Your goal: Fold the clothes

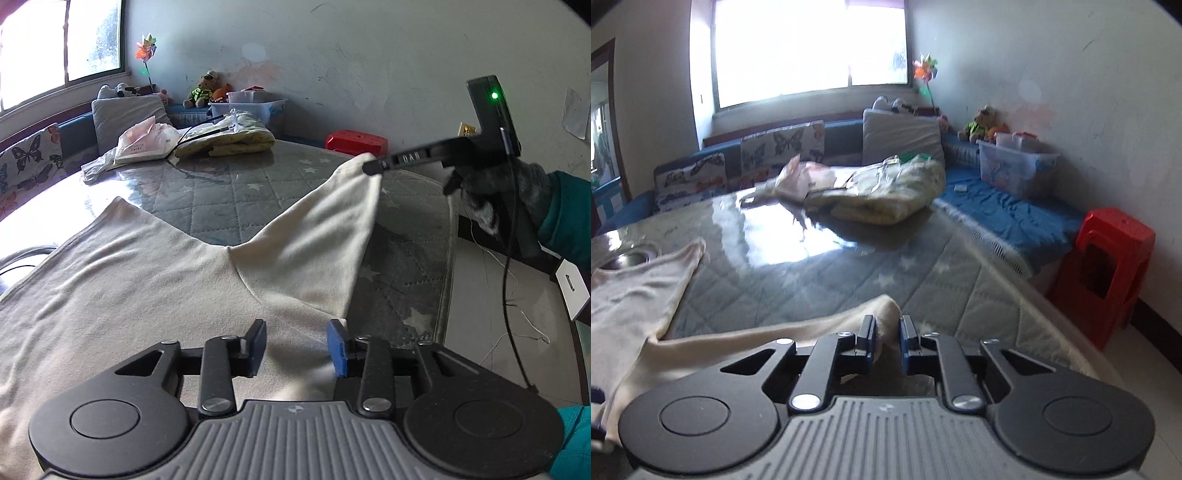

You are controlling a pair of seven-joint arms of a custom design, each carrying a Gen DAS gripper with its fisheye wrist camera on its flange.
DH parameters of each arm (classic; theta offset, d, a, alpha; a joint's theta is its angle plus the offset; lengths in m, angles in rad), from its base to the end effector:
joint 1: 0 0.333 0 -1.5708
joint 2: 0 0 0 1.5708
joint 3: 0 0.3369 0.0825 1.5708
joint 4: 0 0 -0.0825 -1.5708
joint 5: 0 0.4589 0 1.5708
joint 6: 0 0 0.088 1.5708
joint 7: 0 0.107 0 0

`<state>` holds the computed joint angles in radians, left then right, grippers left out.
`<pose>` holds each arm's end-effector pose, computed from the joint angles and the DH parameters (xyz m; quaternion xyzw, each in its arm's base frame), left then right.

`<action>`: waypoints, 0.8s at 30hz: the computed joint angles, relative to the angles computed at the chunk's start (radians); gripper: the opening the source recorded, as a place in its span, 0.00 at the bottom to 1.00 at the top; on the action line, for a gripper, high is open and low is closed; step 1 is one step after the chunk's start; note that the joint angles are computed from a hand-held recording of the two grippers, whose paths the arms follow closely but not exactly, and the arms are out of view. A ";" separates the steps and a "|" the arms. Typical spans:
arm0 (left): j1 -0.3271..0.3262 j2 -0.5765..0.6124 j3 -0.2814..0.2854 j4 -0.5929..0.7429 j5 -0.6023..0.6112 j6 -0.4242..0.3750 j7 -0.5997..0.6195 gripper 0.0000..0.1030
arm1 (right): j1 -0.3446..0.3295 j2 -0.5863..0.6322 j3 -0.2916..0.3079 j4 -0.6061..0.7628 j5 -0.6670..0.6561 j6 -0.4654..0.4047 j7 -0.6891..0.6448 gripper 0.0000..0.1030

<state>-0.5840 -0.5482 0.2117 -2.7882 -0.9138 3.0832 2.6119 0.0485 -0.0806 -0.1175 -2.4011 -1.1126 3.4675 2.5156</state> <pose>0.4199 -0.0999 0.4014 -0.4622 0.7806 -0.3735 0.1939 0.5422 0.0677 0.4120 -0.6866 0.5463 -0.2760 0.3925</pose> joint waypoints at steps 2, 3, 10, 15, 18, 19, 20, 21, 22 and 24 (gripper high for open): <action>-0.003 -0.003 0.001 0.002 0.004 -0.004 0.005 0.44 | -0.002 0.010 0.006 0.007 0.034 -0.006 -0.022 0.11; -0.008 -0.001 0.003 0.004 0.004 -0.003 0.009 0.46 | 0.000 0.018 0.004 0.012 0.020 -0.015 -0.008 0.10; -0.013 0.039 -0.004 0.032 0.000 0.003 0.015 0.51 | -0.033 0.071 -0.003 0.093 -0.313 -0.005 0.420 0.19; 0.005 0.049 -0.024 0.039 -0.006 -0.005 0.017 0.52 | -0.065 0.078 0.022 0.091 -0.293 0.024 0.407 0.41; -0.001 0.049 -0.020 0.046 -0.021 0.001 0.026 0.54 | -0.069 0.085 0.031 0.095 -0.299 0.028 0.395 0.21; -0.005 0.052 -0.016 0.050 -0.027 0.007 0.030 0.55 | -0.069 0.087 0.033 0.098 -0.305 0.030 0.397 0.15; -0.010 0.056 -0.013 0.055 -0.032 0.012 0.034 0.57 | -0.071 0.091 0.033 0.112 -0.347 0.039 0.445 0.12; -0.019 0.060 -0.005 0.060 -0.040 0.017 0.042 0.59 | -0.074 0.095 0.032 0.123 -0.378 0.055 0.490 0.10; -0.033 0.065 0.008 0.067 -0.049 0.020 0.053 0.60 | -0.076 0.094 0.031 0.125 -0.380 0.063 0.499 0.09; -0.055 0.079 0.024 0.081 -0.067 0.024 0.076 0.65 | -0.081 0.086 0.028 0.128 -0.365 0.101 0.519 0.09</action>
<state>-0.6387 -0.4692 0.2358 -2.7070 -0.9812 3.1070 2.6881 -0.0325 0.0055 -0.0895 -2.2728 -1.4780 3.5684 3.0342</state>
